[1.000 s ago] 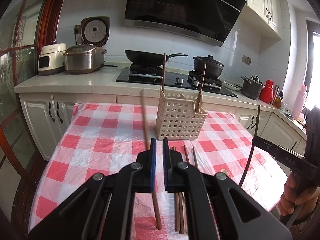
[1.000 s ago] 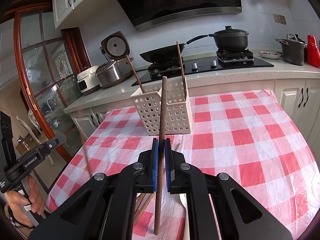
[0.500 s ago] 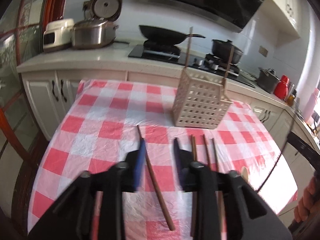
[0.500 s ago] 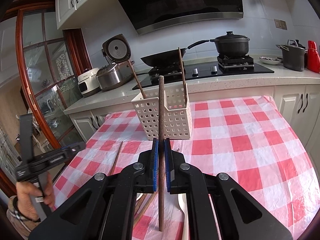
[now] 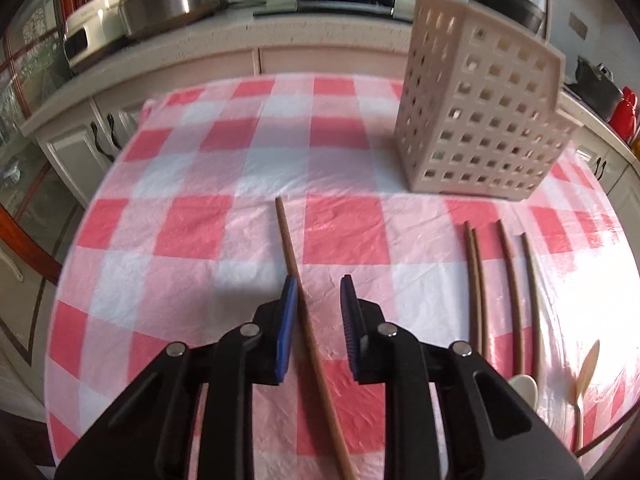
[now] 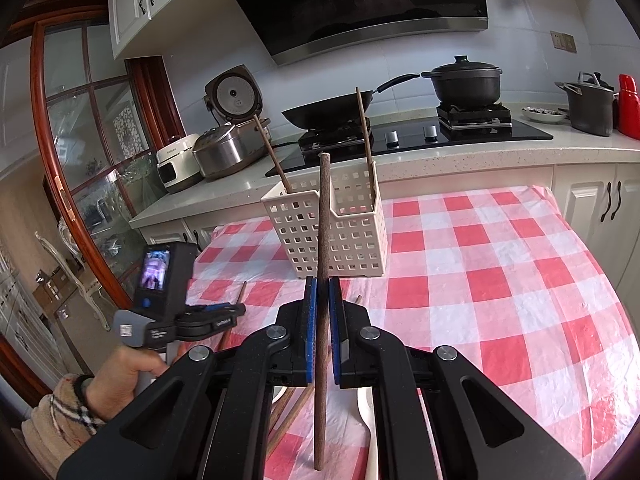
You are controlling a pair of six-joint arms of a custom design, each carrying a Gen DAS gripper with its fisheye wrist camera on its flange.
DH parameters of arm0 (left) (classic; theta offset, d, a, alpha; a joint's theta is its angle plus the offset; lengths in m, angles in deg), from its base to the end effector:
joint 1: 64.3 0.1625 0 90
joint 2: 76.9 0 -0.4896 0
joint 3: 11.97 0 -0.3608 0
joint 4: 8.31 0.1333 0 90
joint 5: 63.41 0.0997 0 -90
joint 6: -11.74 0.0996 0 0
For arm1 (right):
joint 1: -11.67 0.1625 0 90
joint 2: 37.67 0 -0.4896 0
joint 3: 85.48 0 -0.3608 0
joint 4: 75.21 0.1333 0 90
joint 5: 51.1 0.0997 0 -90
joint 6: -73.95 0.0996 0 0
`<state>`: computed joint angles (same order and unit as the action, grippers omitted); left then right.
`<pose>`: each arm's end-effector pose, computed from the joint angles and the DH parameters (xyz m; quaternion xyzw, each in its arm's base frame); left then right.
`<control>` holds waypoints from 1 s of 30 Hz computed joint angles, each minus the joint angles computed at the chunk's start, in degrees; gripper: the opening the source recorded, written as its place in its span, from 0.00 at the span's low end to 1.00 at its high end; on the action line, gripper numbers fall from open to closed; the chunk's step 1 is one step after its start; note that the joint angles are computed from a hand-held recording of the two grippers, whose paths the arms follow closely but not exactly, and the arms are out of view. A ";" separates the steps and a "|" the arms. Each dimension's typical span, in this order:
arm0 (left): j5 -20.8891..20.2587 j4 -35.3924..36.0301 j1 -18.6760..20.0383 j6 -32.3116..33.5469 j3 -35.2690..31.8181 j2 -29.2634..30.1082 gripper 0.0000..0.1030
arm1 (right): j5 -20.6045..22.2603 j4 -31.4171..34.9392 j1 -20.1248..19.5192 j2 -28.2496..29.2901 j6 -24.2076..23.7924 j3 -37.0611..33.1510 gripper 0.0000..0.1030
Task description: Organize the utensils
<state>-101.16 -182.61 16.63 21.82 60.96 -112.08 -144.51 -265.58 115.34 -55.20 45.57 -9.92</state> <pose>0.0836 -0.8217 0.2541 -0.0344 0.8422 -0.3512 0.4076 0.3125 -0.7458 -0.0024 0.3244 -0.8739 0.3545 0.0737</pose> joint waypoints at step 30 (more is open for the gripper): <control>-13.55 -58.16 -10.61 27.48 30.29 -9.49 0.06 | 0.50 -6.64 1.63 -1.54 -2.85 4.39 0.07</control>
<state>-114.71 -240.77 6.02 49.30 91.25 -121.57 -144.00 -272.23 116.97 -56.74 42.72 -5.53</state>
